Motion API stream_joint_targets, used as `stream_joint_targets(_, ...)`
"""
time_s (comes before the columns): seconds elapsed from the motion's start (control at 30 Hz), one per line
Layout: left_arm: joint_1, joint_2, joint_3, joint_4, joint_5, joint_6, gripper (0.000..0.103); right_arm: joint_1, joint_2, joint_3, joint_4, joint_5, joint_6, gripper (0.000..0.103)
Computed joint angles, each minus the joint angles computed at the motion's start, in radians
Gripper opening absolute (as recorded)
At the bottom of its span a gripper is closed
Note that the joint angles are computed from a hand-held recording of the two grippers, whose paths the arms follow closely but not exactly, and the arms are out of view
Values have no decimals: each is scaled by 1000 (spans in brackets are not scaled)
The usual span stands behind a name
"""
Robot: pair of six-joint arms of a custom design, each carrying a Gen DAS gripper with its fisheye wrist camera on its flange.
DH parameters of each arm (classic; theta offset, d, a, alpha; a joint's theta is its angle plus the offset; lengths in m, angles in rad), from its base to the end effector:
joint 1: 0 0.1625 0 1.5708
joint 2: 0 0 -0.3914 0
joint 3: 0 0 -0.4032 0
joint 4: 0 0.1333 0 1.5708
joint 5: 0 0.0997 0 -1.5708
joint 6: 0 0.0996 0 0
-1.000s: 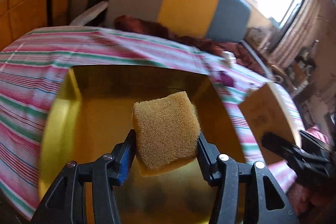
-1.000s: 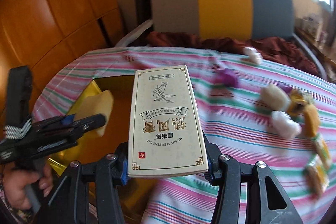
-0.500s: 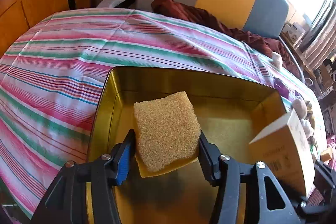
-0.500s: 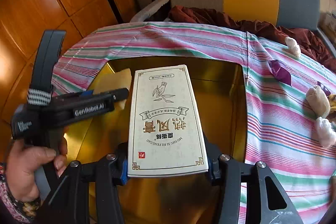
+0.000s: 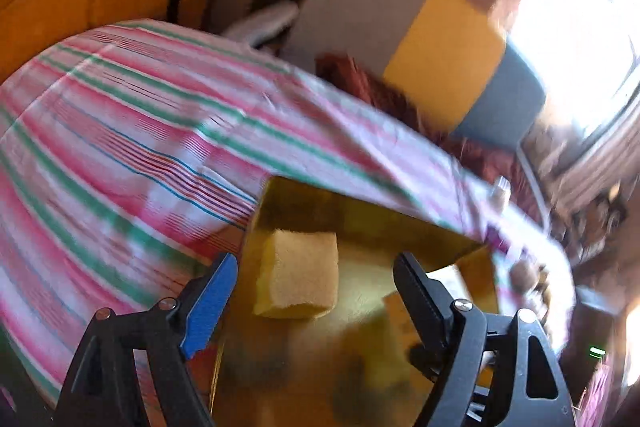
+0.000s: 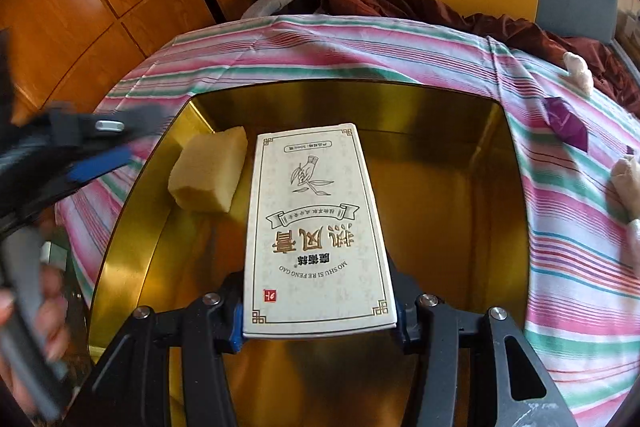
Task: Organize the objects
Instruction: 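Carry the sponge and white box into the gold tray and release both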
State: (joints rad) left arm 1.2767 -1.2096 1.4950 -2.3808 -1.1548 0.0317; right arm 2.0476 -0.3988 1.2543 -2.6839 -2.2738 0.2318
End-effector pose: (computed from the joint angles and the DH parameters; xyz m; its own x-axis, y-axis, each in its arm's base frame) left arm -0.0244 -0.6792 0.3862 -0.9257 0.0977 -0.3655 0.2804 0.8257 -0.4895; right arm 0.4012 -0.6266 -0.0380 -0.8352 -0.0010 0.5499 -0.2588 0.8830 -0.3916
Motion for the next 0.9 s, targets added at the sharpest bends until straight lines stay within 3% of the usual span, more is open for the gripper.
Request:
stream_joint_targets(0.23, 13, -109, 130, -139, 28, -51, 82, -13, 93, -136, 24, -9, 63, 53)
stream_joint_targets(0.33, 23, -137, 165, -155, 13, -77, 82, -19, 130, -196, 28, 13, 77, 62)
stream_joint_targets(0.37, 25, -143, 178, -169, 10, -79, 82, -22, 133, -203, 19, 45, 81, 70)
stream_joint_targets(0.47, 24, -163, 210, -201, 34, -92, 82, -13, 119, -169, -58, 84, 41, 79)
stream_joint_targets(0.57, 26, -184, 238, -235, 40, -112, 82, 1, 110, -146, -62, 65, 5, 79)
stream_joint_targets(0.7, 20, -198, 265, -246, 57, -114, 82, -5, 135, -182, -25, 68, -15, 60)
stream_joint_targets(0.83, 18, -213, 288, -248, 44, -126, 82, -10, 174, -246, -20, 85, -48, 60)
stream_joint_targets(0.9, 14, -217, 296, -246, 50, -126, 82, -17, 188, -276, 6, 132, -64, 61)
